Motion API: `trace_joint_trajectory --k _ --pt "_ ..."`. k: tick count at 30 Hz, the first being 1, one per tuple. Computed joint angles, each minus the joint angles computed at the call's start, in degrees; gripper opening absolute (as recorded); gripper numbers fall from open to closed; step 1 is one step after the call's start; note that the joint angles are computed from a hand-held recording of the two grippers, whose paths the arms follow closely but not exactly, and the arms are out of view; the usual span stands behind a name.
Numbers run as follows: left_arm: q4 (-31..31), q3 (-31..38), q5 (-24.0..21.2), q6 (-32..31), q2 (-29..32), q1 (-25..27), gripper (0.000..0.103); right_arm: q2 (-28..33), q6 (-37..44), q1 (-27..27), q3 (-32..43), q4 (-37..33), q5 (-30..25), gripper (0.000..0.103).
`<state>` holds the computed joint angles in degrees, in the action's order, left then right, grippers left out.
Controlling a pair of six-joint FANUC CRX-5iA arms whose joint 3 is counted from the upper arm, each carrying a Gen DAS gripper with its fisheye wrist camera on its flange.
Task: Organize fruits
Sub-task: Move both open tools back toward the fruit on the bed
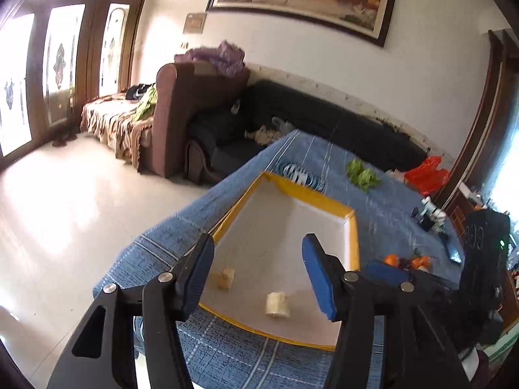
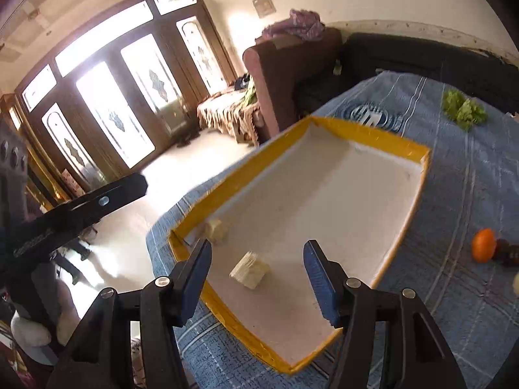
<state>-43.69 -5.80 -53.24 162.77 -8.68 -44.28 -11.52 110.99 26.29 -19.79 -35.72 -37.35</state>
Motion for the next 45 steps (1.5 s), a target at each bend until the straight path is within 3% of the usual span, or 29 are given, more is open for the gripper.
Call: trace_joint_trajectory --k 3,6,10,16,19,24,28,31,37,42,45 --pt "-2.1 0.21 -0.65 0.91 -3.12 -2.62 0.057 -4.23 -0.75 -2.81 -0.41 -0.68 -0.68 0.064" --pt "-5.23 1.65 -3.11 0.68 -5.0 -6.19 0.063 -8.5 3.07 -9.93 0.28 -6.21 -3.65 0.064" --pt "-7.6 5.94 -7.9 -4.09 -5.02 -10.26 0.068 -13.56 2.44 -16.45 1.11 -6.09 -5.55 0.064" --pt "-6.82 11.62 -11.55 -11.77 -4.26 -11.85 0.07 -19.65 -6.28 -21.45 3.42 5.23 -3.09 0.064" --pt "-4.03 12.2 -8.97 -14.67 -4.88 -9.6 0.081 -21.41 -11.34 -22.71 4.94 11.2 -2.46 0.066" --pt "6.88 8.59 0.72 -20.17 -5.39 -0.31 0.082 -25.09 -29.59 -17.36 2.21 32.62 1.26 0.074" --pt "24.71 0.08 13.22 -30.95 -6.04 10.59 0.082 -26.09 -41.87 -12.15 -1.98 46.19 0.84 0.077" --pt "36.5 -5.75 19.65 -40.52 -5.93 16.79 0.082 -24.67 -45.96 -10.28 -2.37 49.25 -0.89 0.077" --pt "55.95 -12.68 25.73 -60.78 -3.36 23.84 0.082 -16.75 -50.94 -9.74 0.53 53.35 -4.36 0.077" --pt "77.47 -16.39 30.72 -80.14 2.5 23.5 0.082 -16.5 -52.87 -12.07 -4.64 55.1 -4.7 0.077" --pt "80.74 -11.42 27.83 -81.95 10.13 20.98 0.082 -18.41 -53.85 -15.2 -12.35 56.81 -3.46 0.077"
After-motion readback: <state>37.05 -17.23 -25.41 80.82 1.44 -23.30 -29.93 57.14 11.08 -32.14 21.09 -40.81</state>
